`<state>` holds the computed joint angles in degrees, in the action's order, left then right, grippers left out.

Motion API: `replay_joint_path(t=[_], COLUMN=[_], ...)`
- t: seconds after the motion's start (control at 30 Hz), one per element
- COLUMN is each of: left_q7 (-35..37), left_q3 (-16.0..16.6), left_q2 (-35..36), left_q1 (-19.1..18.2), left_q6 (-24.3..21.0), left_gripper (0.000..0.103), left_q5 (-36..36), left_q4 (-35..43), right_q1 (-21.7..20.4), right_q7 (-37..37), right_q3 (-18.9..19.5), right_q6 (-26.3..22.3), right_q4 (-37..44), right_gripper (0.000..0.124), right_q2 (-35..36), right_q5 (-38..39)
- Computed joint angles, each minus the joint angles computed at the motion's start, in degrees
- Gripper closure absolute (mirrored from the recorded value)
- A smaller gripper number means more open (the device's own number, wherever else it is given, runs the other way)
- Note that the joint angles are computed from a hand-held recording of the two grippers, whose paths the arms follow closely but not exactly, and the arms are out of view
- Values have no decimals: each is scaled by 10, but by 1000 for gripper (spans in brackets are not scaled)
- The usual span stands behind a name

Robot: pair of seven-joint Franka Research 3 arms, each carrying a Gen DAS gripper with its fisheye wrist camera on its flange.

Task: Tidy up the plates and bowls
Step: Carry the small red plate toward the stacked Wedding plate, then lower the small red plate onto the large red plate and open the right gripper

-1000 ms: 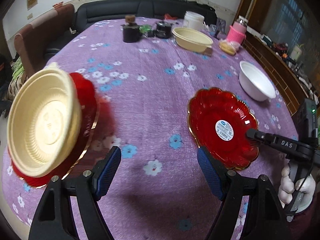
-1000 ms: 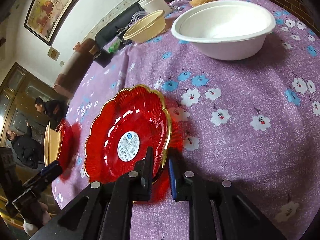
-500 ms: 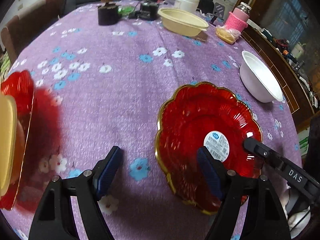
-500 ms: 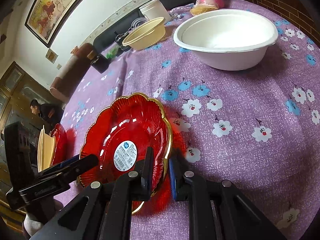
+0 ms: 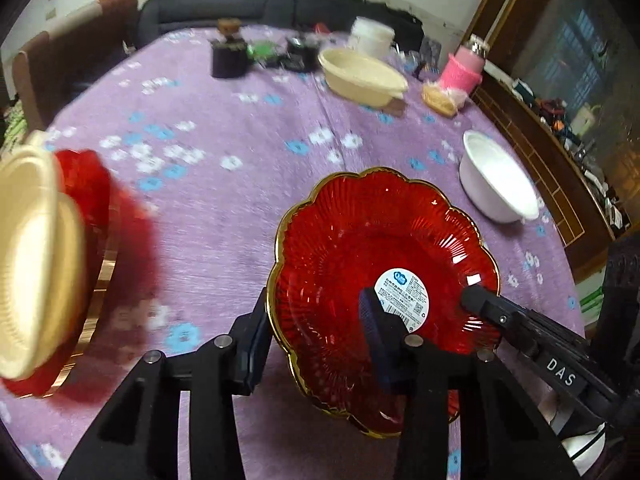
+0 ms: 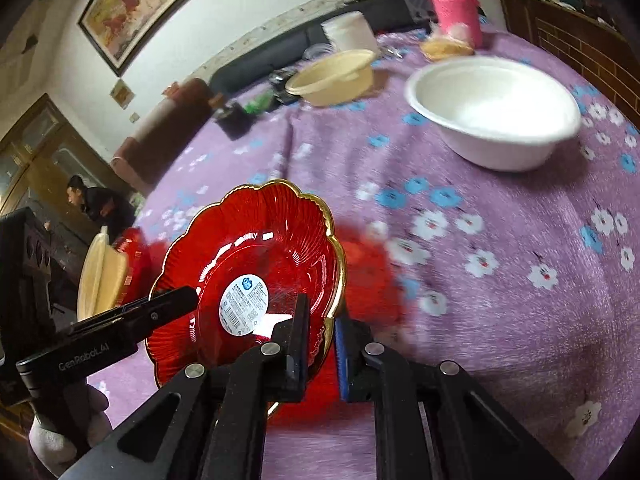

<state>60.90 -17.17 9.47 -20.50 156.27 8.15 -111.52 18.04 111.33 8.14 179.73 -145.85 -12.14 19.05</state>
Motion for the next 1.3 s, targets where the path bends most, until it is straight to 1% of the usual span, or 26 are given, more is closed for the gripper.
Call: replay_joint_path(t=[0.1,0.17,0.23,0.3,0.4,0.5,0.57,0.7,0.83,1.0,1.07,1.23,1.3], left_q7=[-31,-66,-91,-106,-120,-132,-133,-125,-121,-116,-124,-175,-186], left_q3=[14,25,32,38,46,54,57,62,62,62,60,50,52], left_q2=[-34,-60,-87,-108,-128,-140,-147,-152,-152,-151,-158,-185,-197], left_q1=[0,3,14,29,54,77,88,105,113,118,120,132,135], left_q6=[4,-2,-10,-19,-43,-59,-66,-68,-64,-61,-58,-50,-42], left_gripper=[62,62,61,60,60,59,59,59,59,57,56,40,36], left_q5=[33,79,115,135,146,150,144,135,136,135,149,213,220], left_q4=[-24,-39,-50,-58,-63,-74,-84,-102,-114,-123,-130,-146,-156], right_q1=[-2,3,14,23,39,65,82,112,122,142,147,167,177], right_q7=[6,4,-1,-5,-2,-24,-27,-23,-29,-10,-5,28,46], right_q3=[14,18,18,18,19,15,9,-7,-12,-30,-35,-55,-67], right_q6=[-4,-12,-18,-23,-42,-81,-102,-137,-155,-168,-166,-152,-145], right_q4=[24,57,99,140,224,319,367,432,455,470,471,466,464], right_gripper=[112,112,112,112,111,111,111,111,111,111,109,109,107], right_q2=[6,22,46,72,128,192,228,279,300,312,313,311,312], right_q5=[-14,-25,-30,-38,-75,-76,-84,-98,-97,-123,-135,-177,-200])
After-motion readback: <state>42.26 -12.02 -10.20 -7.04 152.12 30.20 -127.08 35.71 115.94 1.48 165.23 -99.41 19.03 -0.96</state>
